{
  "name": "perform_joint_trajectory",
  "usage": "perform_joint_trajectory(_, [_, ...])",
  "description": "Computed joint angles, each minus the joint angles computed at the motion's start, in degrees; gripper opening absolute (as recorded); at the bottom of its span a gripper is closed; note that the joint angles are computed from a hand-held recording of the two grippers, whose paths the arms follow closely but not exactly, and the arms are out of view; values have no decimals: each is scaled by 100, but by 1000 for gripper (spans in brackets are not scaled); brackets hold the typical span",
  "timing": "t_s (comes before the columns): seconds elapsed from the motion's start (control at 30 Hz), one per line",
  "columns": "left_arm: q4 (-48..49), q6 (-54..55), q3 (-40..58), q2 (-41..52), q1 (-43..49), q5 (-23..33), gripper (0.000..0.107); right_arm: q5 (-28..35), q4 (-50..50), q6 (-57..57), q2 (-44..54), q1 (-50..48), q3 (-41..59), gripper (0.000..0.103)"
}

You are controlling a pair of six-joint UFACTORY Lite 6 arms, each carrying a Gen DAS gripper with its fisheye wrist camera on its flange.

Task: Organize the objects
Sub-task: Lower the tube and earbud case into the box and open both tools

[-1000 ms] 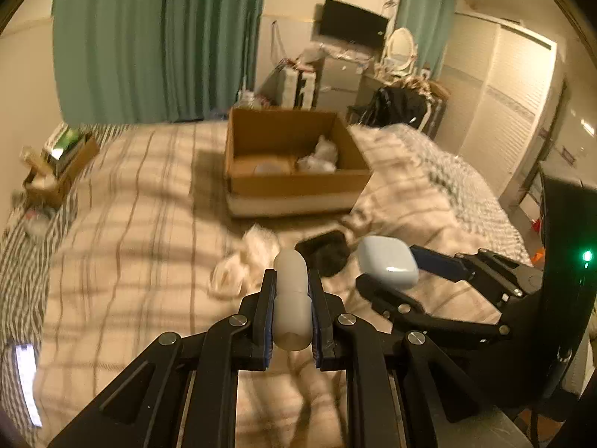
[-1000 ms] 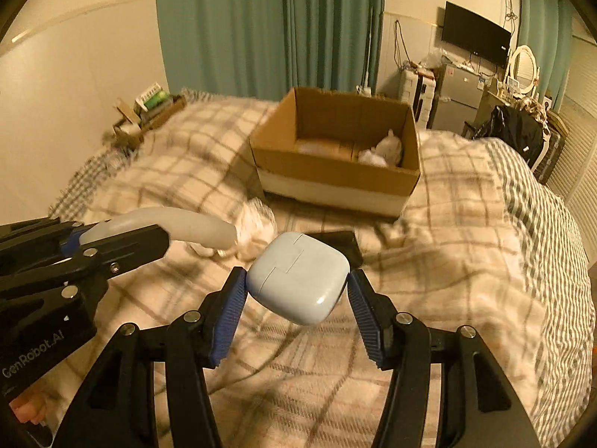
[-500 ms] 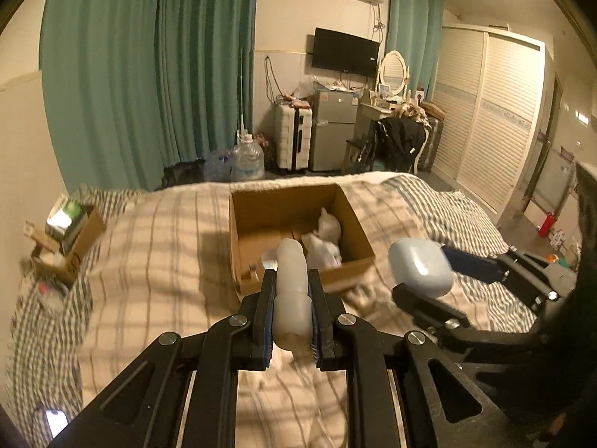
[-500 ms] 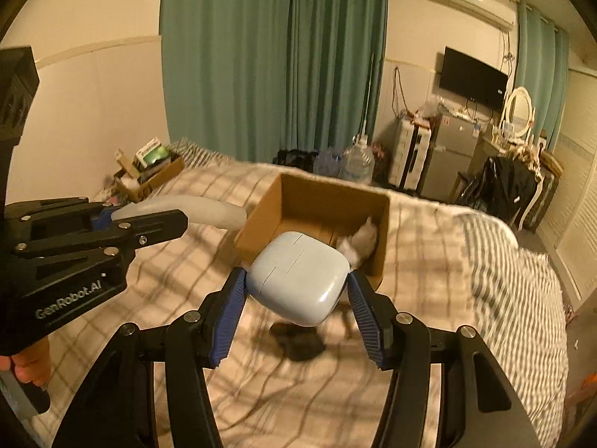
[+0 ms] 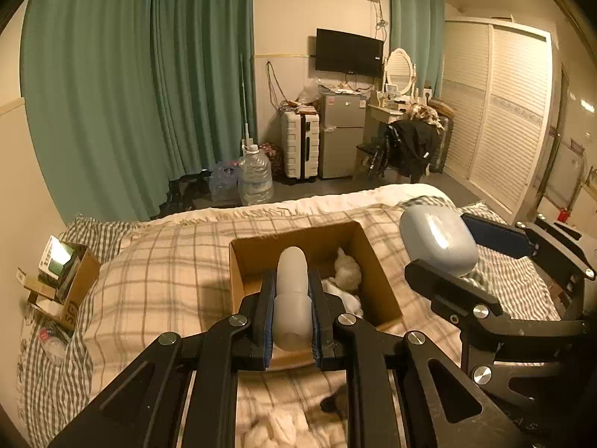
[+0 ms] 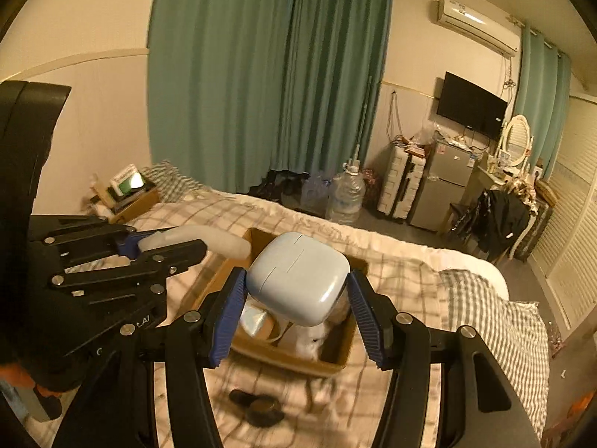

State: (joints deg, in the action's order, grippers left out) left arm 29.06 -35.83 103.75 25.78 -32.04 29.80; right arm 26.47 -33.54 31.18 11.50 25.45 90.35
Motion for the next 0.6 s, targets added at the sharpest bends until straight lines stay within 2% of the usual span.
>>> perform_joint_trajectory(0.33, [-779, 858, 1496, 1711, 539, 14, 15, -71, 1394, -1427, 2036, -633, 1793, 55])
perform_joint_trajectory(0.6, [-1405, 1498, 2617, 3171, 786, 119, 15, 419, 2006, -2018, 4307, -957, 3971, 55])
